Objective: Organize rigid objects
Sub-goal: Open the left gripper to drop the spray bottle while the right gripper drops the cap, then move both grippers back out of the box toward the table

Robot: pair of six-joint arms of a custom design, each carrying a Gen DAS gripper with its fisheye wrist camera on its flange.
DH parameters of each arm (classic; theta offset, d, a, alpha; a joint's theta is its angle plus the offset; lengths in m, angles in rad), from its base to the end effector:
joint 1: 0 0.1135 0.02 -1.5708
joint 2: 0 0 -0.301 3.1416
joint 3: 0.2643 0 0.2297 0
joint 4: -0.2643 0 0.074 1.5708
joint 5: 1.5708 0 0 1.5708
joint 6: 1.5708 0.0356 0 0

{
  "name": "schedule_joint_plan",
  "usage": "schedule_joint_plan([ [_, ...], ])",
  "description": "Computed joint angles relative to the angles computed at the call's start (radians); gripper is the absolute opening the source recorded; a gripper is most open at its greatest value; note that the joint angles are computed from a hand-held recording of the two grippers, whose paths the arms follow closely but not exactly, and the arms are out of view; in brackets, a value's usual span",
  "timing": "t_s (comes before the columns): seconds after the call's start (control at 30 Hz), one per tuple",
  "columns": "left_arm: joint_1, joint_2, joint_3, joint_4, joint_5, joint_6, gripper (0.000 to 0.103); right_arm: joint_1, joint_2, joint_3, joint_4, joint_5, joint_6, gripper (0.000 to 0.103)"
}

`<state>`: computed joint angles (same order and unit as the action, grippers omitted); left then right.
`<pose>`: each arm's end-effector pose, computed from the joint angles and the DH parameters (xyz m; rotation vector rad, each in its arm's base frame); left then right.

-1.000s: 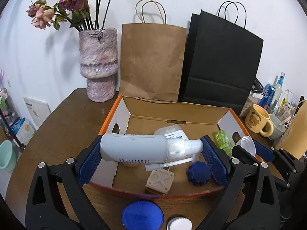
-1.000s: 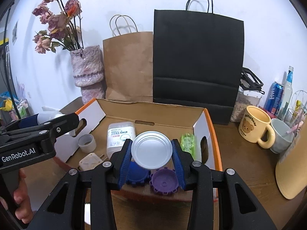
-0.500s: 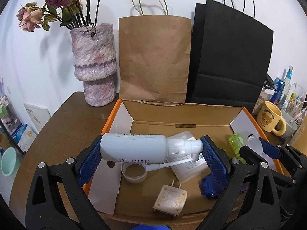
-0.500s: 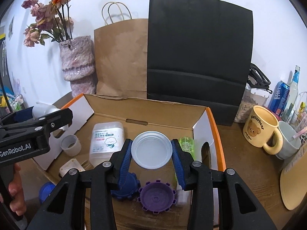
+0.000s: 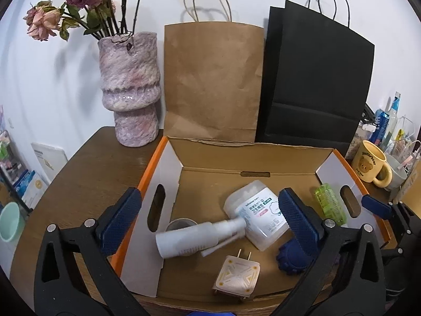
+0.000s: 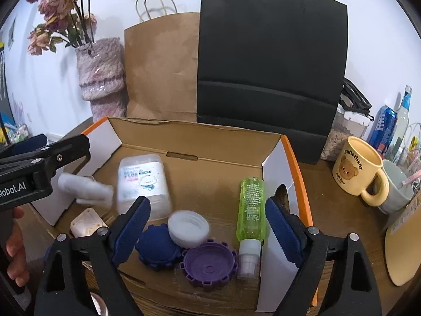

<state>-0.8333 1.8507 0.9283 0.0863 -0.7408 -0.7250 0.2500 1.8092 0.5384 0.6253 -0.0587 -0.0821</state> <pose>0.2545 -0.2445 0.1879 -0.2022 2.1408 0.0125 0.2915 0.0766 0.1460 -0.3989 2.1834 0.1577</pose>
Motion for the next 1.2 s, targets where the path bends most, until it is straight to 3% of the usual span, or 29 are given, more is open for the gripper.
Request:
schedule_joint_plan([
  [0.67, -0.024, -0.041, -0.033, 0.001, -0.028, -0.033, 0.103, 0.008, -0.037, -0.039, 0.032, 0.007, -0.007, 0.093],
  [1.2, -0.08, -0.13, -0.12, -0.043, -0.073, -0.106, 0.103, 0.044, -0.139, -0.161, 0.09, 0.024, 0.001, 0.093],
])
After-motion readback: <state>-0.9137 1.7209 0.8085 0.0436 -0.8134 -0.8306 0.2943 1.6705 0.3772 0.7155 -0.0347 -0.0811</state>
